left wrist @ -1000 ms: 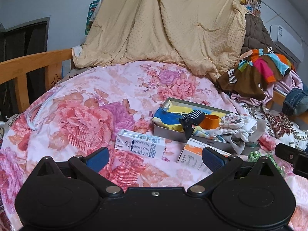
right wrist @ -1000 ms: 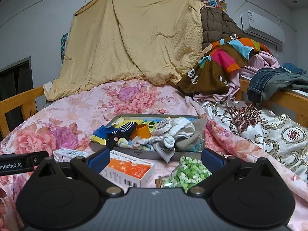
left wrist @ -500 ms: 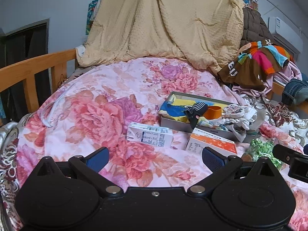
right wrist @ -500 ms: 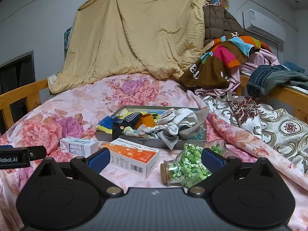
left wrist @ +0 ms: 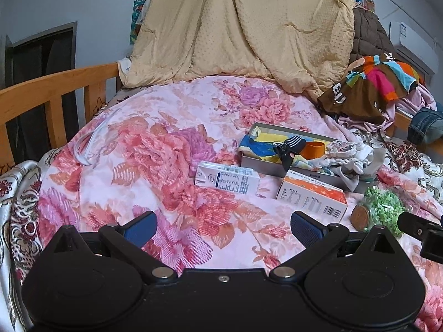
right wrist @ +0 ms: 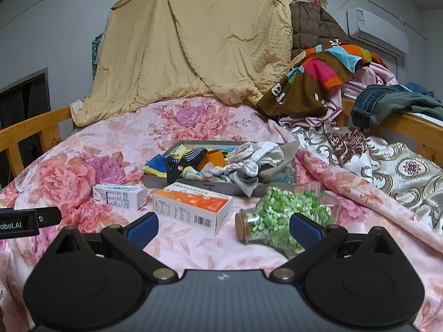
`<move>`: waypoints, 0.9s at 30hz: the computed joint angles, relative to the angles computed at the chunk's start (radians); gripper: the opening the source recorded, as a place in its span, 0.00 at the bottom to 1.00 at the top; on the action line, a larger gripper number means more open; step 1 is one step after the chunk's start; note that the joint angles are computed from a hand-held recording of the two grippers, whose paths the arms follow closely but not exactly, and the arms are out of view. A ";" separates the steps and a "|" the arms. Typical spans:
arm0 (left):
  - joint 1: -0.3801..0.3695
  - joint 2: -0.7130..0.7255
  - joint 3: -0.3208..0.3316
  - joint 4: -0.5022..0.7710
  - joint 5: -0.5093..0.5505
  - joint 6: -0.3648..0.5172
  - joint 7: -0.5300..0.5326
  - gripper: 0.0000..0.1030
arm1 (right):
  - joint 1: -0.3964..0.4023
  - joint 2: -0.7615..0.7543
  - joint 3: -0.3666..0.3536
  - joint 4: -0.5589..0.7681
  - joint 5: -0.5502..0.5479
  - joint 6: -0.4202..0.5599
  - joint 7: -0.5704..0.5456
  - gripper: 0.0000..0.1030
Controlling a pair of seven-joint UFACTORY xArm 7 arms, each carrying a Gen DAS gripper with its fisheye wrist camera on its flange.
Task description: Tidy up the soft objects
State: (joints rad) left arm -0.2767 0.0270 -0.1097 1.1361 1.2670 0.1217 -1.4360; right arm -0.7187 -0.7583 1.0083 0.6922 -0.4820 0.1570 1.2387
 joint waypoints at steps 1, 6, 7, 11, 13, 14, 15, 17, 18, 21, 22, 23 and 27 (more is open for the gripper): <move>0.000 -0.001 0.001 -0.003 0.016 0.004 -0.010 0.99 | 0.005 0.001 0.000 -0.002 0.004 0.003 0.003 1.00; 0.001 -0.003 -0.002 -0.025 0.023 0.022 0.009 0.99 | 0.018 0.006 0.000 -0.008 0.009 0.016 0.016 1.00; 0.002 -0.003 -0.003 -0.029 0.016 0.019 0.017 0.99 | 0.018 0.008 0.001 -0.006 0.009 0.020 0.020 1.00; 0.003 -0.003 -0.003 -0.039 0.027 0.006 0.009 0.99 | 0.023 0.004 0.005 -0.008 0.001 0.039 0.033 1.00; 0.003 0.000 -0.002 -0.041 0.045 -0.003 -0.006 0.99 | 0.027 -0.001 0.007 -0.008 -0.005 0.052 0.038 1.00; 0.003 0.002 -0.001 -0.042 0.049 -0.006 -0.011 0.99 | 0.029 -0.003 0.006 -0.009 -0.009 0.054 0.041 1.00; 0.002 0.003 -0.001 -0.043 0.049 -0.010 -0.015 0.99 | 0.032 -0.004 0.004 -0.011 -0.012 0.058 0.043 1.00; 0.003 0.003 0.002 -0.047 0.054 -0.022 -0.030 0.99 | 0.038 -0.011 0.002 -0.014 -0.018 0.068 0.051 1.00; 0.003 0.003 0.003 -0.047 0.062 -0.025 -0.041 0.99 | 0.041 -0.014 0.001 -0.016 -0.020 0.070 0.056 1.00; 0.003 0.005 0.005 -0.045 0.089 -0.038 -0.074 0.99 | 0.047 -0.013 0.000 -0.017 -0.025 0.079 0.068 1.00; 0.003 0.007 0.006 -0.043 0.101 -0.044 -0.087 0.99 | 0.050 -0.006 -0.002 -0.018 -0.027 0.075 0.071 1.00; 0.003 0.010 0.007 -0.040 0.114 -0.046 -0.100 0.99 | 0.053 0.002 -0.007 -0.020 -0.030 0.067 0.073 1.00; 0.001 0.016 0.006 -0.039 0.100 -0.039 -0.081 0.99 | 0.051 0.031 -0.002 -0.017 -0.038 0.056 0.084 1.00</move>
